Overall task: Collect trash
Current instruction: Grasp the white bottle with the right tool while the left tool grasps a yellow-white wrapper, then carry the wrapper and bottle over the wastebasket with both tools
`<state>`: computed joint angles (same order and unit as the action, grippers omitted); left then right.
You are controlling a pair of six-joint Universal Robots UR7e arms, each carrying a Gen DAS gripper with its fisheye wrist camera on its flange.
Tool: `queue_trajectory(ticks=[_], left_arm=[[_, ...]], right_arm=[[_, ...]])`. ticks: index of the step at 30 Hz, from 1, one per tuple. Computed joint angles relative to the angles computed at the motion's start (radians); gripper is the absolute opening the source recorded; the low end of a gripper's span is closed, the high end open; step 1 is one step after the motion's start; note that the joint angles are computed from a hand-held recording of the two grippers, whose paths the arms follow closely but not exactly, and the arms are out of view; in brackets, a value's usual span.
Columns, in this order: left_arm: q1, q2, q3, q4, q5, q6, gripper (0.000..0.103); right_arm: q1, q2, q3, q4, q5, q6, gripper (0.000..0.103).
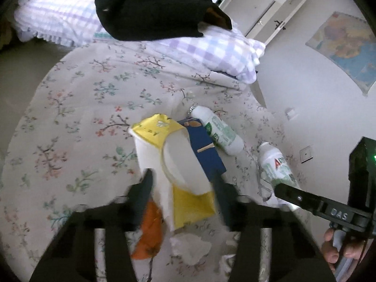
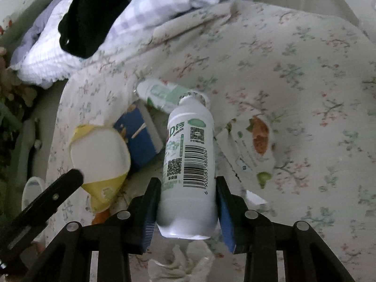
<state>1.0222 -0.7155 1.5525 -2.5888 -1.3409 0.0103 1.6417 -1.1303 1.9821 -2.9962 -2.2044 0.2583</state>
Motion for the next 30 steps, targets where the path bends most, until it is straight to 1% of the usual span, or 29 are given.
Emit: queue_trajectory(ticks=[2, 5, 8, 15, 19, 24, 30], left_arm=[[0.005, 0.012, -0.006, -0.015, -0.006, -0.01, 0.022], [0.015, 0.013, -0.007, -0.03, -0.036, -0.026, 0.015], [0.015, 0.007, 0.001, -0.05, -0.052, -0.01, 0.012], [0.016, -0.045, 0.033, -0.08, -0.087, 0.021, 0.011], [0.024, -0.091, 0.054, -0.092, -0.097, 0.03, 0.011], [0.043, -0.145, 0.067, -0.092, -0.058, 0.045, 0.011], [0.084, -0.209, 0.064, -0.066, -0.004, 0.049, 0.011]], right_arm=[[-0.003, -0.014, 0.01, 0.001, -0.004, 0.006, 0.04], [-0.008, -0.03, 0.02, 0.007, -0.006, 0.011, 0.04], [-0.008, -0.047, 0.034, 0.006, -0.014, 0.009, 0.04], [0.003, -0.052, 0.034, -0.007, -0.027, 0.006, 0.04], [0.023, -0.03, 0.014, -0.013, -0.031, 0.007, 0.04], [0.061, 0.03, -0.038, 0.004, -0.037, -0.001, 0.04], [0.111, 0.134, -0.129, 0.05, -0.043, -0.016, 0.04]])
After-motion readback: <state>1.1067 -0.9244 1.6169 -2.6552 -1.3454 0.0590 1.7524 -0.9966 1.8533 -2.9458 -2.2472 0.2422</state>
